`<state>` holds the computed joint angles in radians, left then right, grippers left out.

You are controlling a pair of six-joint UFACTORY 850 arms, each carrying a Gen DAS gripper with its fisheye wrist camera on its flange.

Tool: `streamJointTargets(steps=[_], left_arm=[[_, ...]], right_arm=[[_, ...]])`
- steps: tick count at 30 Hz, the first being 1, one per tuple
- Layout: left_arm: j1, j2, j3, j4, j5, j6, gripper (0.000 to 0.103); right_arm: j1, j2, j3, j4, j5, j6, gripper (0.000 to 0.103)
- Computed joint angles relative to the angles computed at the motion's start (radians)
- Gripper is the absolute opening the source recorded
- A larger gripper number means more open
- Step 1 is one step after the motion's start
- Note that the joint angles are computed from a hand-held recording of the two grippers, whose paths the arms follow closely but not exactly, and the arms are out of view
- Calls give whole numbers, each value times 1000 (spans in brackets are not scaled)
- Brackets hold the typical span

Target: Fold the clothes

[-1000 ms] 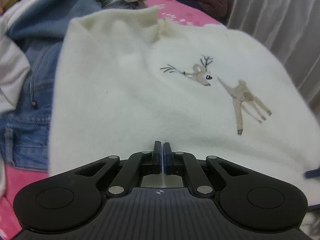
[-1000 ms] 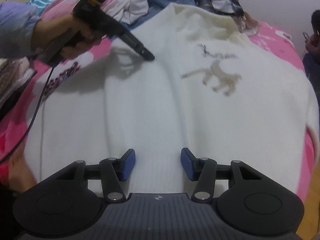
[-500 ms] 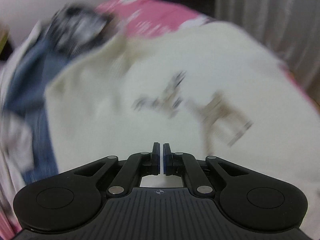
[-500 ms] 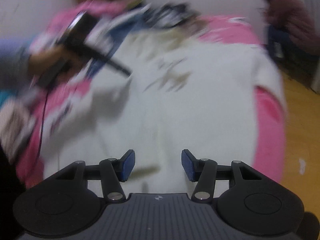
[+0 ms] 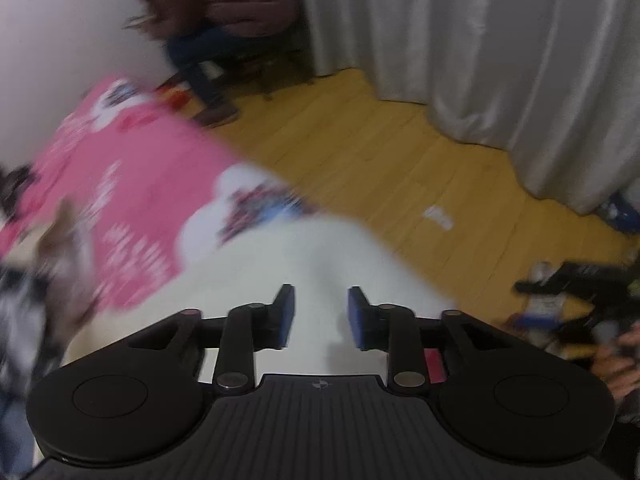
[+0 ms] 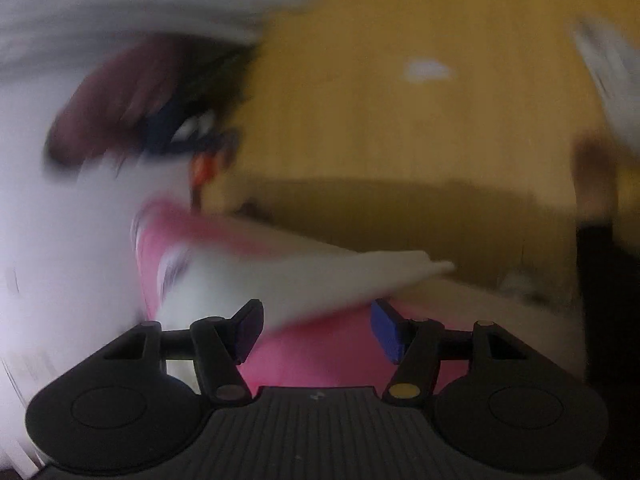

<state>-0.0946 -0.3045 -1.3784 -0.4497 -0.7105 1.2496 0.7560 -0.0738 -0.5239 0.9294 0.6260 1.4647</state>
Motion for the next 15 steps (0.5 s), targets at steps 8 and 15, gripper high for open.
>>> streamJointTargets(steps=[8,15], left_arm=[[-222,-295,-237,342,-131,-122,58],[-293,-554,-488,544,-264,-337,88]], right_arm=[[-40,-236,-18,-428,174,655,79],[-86,-417,-107,-501,378,918,84]])
